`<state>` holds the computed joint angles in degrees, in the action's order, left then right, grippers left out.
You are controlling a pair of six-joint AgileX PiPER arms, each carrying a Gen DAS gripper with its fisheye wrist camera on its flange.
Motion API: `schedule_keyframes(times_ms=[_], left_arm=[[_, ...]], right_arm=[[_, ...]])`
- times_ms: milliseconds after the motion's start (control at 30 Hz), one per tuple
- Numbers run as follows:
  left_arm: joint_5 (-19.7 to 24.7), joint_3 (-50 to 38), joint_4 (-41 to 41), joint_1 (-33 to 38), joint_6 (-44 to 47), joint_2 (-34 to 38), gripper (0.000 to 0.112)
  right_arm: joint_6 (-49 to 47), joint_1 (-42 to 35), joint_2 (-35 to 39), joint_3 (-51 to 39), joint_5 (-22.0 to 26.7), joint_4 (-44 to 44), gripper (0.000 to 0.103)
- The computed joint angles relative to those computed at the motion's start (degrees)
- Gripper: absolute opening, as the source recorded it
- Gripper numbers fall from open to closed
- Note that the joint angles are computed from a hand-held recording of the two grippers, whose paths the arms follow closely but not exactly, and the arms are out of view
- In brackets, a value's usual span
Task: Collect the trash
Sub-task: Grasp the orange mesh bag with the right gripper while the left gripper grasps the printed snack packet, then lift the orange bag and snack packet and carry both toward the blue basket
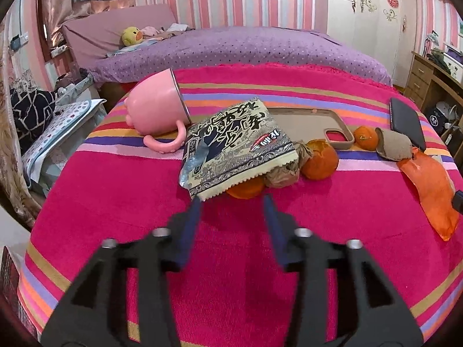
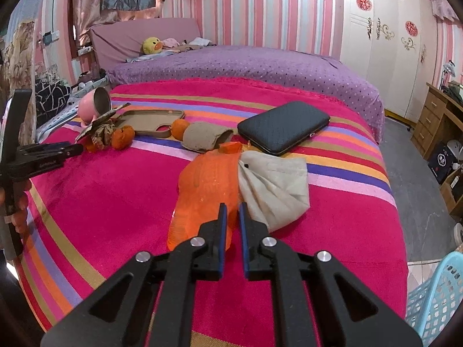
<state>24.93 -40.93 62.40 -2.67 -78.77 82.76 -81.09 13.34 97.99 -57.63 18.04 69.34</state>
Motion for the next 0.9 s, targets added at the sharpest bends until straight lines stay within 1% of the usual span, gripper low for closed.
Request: schedule_keyframes(times_ms=[133,167,233,267,300,333,367,400,467,500,533,567,633,700,767,833,900], left_arm=[[-3.11,-2.44,-4.41,3.02,5.24,2.47,0.049],[-4.00,-3.32,-6.65,4.27,7.42,3.29,0.049],[-5.71,-4.19,-9.33,6.04,9.74,4.05,0.049],[-6.68,-4.19,-10.09,6.66,10.65,4.05,0.048],[-7.58,-4.09,-10.39,7.04,11.09,3.96,0.044],[-8.62,-3.89,-10.83,7.32,12.10,3.80,0.031],[-9.05,-3.82,-11.18,7.26,12.96,3.78,0.025],[-8.70,-3.73,-9.51,6.73,11.52,3.73,0.024],[-7.78,-3.05,-3.73,5.32,6.37,3.08,0.015],[-6.65,-2.54,0.27,4.37,2.76,2.50,0.012],[-5.74,-2.20,2.59,3.77,0.69,2.07,0.004],[-5.23,-1.75,3.99,3.44,-0.39,1.29,0.002],[-5.28,-0.47,3.62,3.60,-0.06,-1.14,0.000],[-4.55,0.51,3.17,3.15,0.28,-3.33,0.000],[-2.32,1.92,4.49,1.77,-0.82,-6.38,0.000],[-0.26,3.35,5.59,0.27,-1.80,-9.41,0.000],[0.49,4.58,4.69,-0.38,-0.96,-12.36,0.000]], right_arm=[[1.54,-0.77,0.11,-0.07,0.12,-0.59,0.010],[1.71,-1.09,0.16,-0.10,0.27,-0.50,0.013],[1.62,-1.61,0.09,-0.02,0.34,-0.12,0.036],[0.50,-1.69,-0.16,0.39,-0.27,1.25,0.062],[-1.17,-1.67,-0.48,0.85,-1.02,3.27,0.071],[-2.62,-1.77,-0.67,1.10,-1.12,4.86,0.071],[-2.55,-1.94,-0.61,0.90,-0.88,4.92,0.071],[-2.42,-2.17,-0.51,0.74,-0.66,4.84,0.071],[-0.69,-2.40,-0.13,0.36,-0.09,3.61,0.071],[0.85,-2.26,0.11,0.11,-0.03,2.31,0.071],[1.65,-2.04,0.15,0.06,-0.19,1.54,0.071],[2.75,-1.49,0.09,0.07,-0.73,0.35,0.071],[4.63,-0.86,0.09,-0.03,-1.00,-1.49,0.071],[6.66,-0.30,0.25,-0.20,-0.20,-3.31,0.071],[8.60,0.27,0.52,-0.51,0.31,-4.90,0.070],[9.48,0.88,0.53,-0.46,0.43,-5.42,0.065],[10.73,1.54,0.83,-0.72,1.13,-6.75,0.054]])
